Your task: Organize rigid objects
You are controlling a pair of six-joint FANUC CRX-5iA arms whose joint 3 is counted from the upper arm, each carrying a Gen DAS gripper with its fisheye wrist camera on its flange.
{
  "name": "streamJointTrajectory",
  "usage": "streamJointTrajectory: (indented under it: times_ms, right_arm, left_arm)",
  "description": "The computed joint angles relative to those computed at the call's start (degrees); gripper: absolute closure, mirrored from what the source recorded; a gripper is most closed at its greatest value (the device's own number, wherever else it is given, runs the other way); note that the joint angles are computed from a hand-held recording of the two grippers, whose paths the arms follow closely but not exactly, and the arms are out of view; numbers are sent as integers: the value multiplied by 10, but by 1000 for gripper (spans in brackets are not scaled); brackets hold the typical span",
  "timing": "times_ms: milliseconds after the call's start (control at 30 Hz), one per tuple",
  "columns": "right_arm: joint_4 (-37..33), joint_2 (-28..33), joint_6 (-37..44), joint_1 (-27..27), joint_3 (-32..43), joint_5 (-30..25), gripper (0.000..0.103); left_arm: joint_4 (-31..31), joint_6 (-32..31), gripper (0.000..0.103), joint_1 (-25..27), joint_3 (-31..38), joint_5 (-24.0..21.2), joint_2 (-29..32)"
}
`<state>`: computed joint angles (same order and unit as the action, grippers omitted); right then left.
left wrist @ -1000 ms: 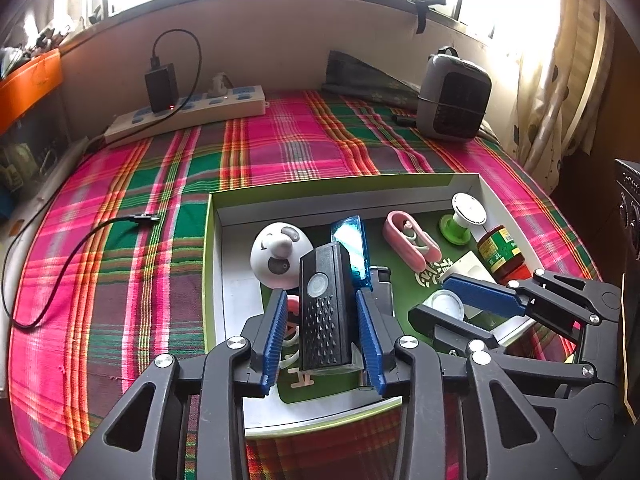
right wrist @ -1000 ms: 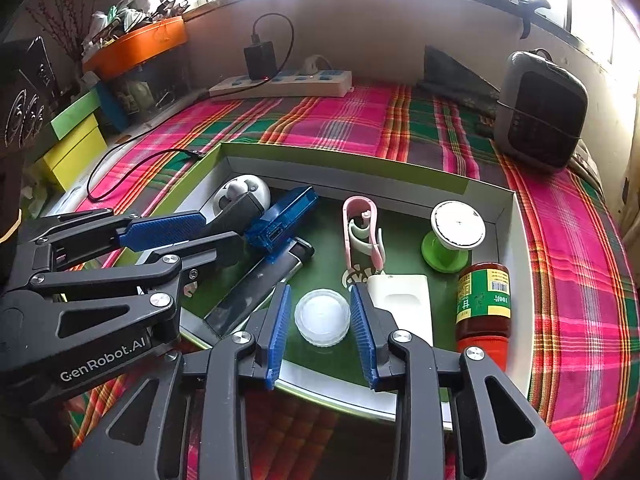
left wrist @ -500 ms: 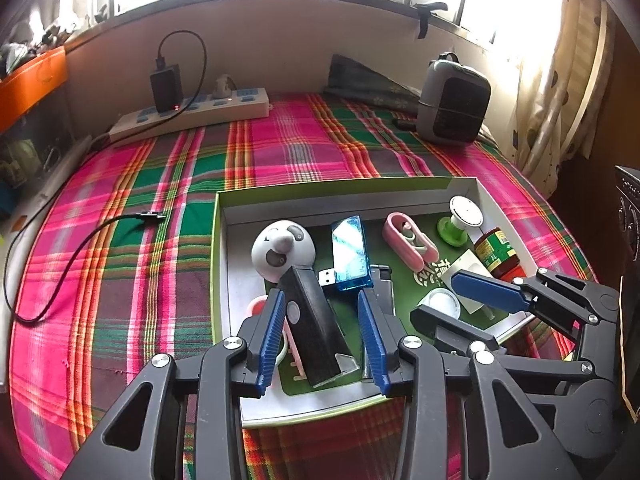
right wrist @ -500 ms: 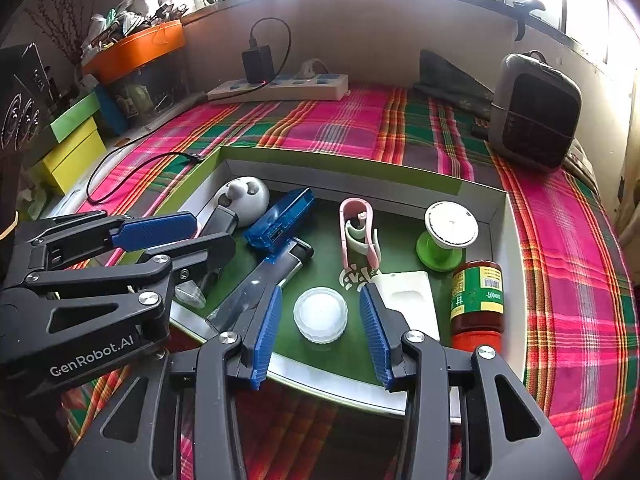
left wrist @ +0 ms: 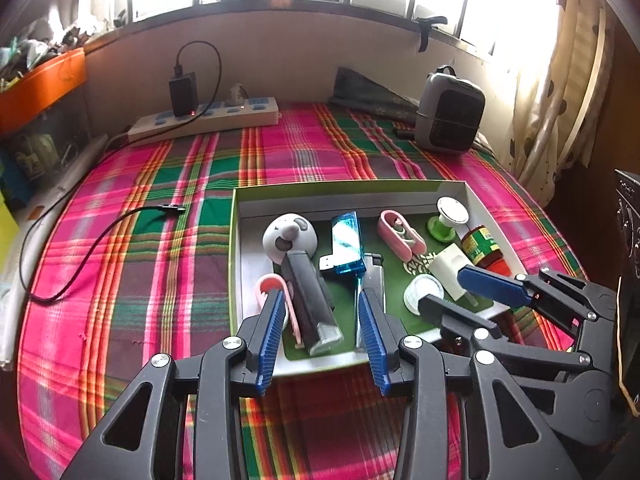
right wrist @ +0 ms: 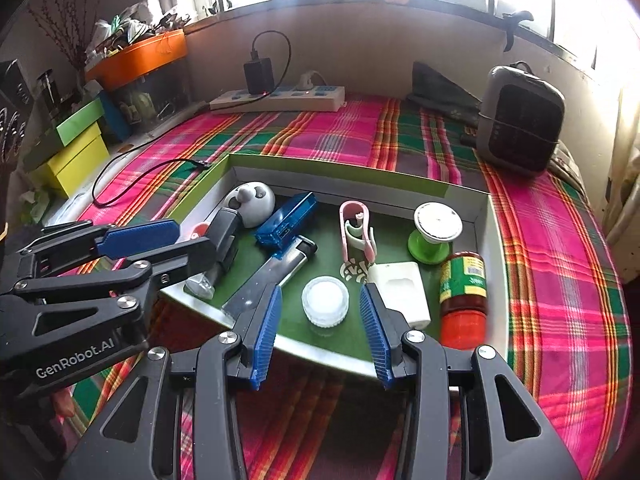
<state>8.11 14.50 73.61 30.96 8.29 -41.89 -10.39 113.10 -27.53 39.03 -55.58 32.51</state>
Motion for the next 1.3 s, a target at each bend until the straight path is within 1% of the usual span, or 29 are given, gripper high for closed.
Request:
streamJointTrajectory:
  times_ms: [67,133,233,333,533,600,700,800,900,967,1000,1100,1200,1300]
  right_arm:
    - [8,-7,-10,1,-9,4,61]
    - [14,-15,-18,3,-19,7,61]
    - [28,-31,-36,6,-39,15,61]
    - [40,-48,-54,10,-59,22,61]
    - [69,-78,-95,16,-100,25,61]
    - [77,-85,-106,18,-112,24,61]
    - [83,-94,-123,20,-128,17,61]
    - [91,-100,-132,21,-141,11,60]
    - [98,-105,-153,19,-154,4,60]
    - [98,-108,-157,18,-159,0,60]
    - [98,-108,-157,18,-162,-4,60]
    - [110,-112,-165,21,-173,-7,60]
    - [111,-114,-171,20,-178,-10,60]
    - [117,-114,-178,20,-180,-15,60]
  left_arm:
    - [-6,9,65,-3,-6,-1,-7]
    - [-25,28,65,-9,-15,-2,-18]
    - [-30,42,65,-12,-33,2,-32]
    - [-59,61,65,-25,-36,-13,-41]
    - [-71,86,65,-38,-67,-17,-63]
    - [-80,97,65,-46,-72,-25,-66]
    - [-72,109,65,-48,-95,-18,-75]
    - [-92,126,65,-60,-96,-30,-75]
    - [-81,132,65,-59,-110,-27,-80]
    - [-99,142,64,-68,-105,-39,-77]
    - [-103,142,64,-70,-103,-45,-75]
    - [-86,137,63,-67,-111,-38,-75]
    - [-89,137,63,-70,-107,-42,-71]
    - [-107,144,62,-78,-97,-57,-65]
